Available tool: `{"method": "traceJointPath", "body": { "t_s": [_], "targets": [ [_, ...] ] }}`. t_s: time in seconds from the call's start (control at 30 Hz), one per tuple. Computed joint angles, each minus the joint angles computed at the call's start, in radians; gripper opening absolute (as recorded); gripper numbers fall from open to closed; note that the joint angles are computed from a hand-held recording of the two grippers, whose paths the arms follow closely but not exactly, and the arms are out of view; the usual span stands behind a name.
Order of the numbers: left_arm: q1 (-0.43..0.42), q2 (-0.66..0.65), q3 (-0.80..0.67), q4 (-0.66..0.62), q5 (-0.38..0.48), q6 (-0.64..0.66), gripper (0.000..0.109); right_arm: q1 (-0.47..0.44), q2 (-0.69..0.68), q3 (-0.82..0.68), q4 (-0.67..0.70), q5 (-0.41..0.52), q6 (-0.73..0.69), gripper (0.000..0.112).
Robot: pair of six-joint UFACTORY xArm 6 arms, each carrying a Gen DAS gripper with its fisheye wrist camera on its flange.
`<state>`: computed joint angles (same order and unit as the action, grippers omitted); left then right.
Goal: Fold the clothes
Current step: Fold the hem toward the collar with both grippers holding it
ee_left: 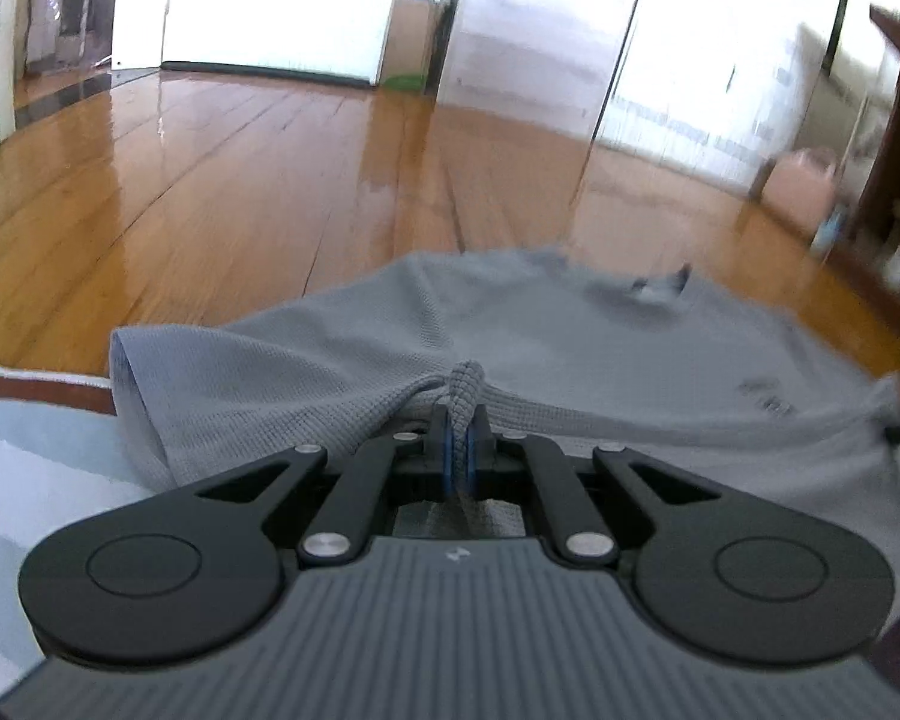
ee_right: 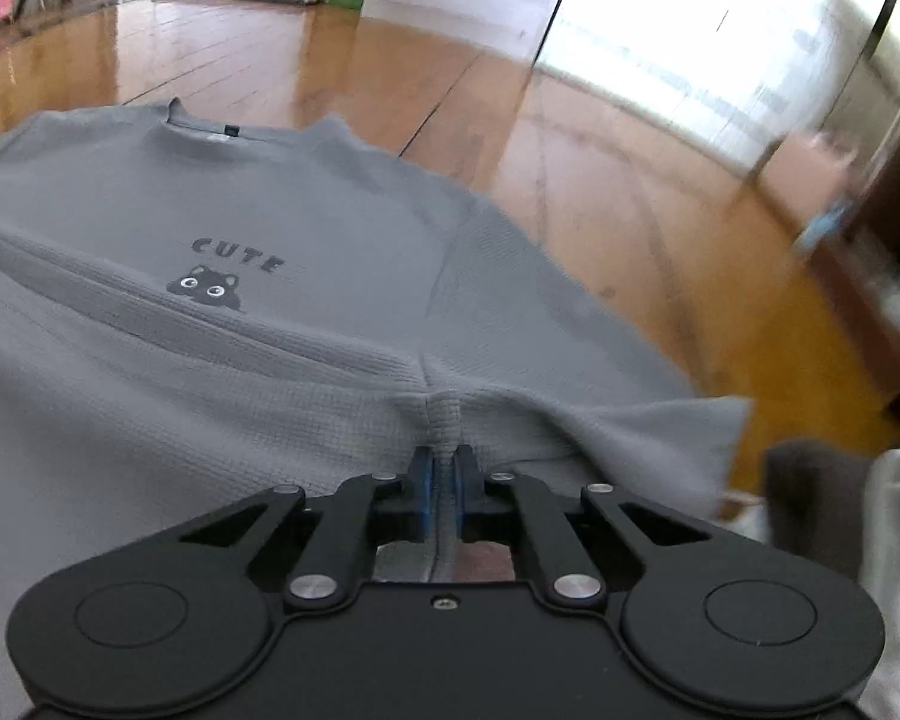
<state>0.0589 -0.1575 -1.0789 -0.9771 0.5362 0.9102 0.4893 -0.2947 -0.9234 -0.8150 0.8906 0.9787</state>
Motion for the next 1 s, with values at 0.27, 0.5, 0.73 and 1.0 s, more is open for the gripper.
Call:
{"method": "traceJointPath", "body": {
  "t_s": [0.27, 0.5, 0.73, 1.0],
  "targets": [
    [0.020, 0.006, -0.010, 0.138, 0.064, -0.142, 0.005, 0.094, -0.079, 0.048, -0.182, 0.038, 0.132, 0.004],
    [0.041, -0.004, -0.004, 0.167, 0.069, -0.146, 0.019, 0.167, -0.061, -0.001, -0.333, 0.190, 0.299, 0.003],
    [0.043, -0.007, -0.018, 0.108, 0.129, -0.030, 0.036, 0.362, -0.107, -0.019, -0.389, 0.429, 0.396, 0.003],
    [0.016, -0.020, -0.014, -0.054, 0.173, 0.260, 0.045, 0.426, -0.193, 0.036, -0.320, 0.578, 0.488, 0.003]
  ]
}}
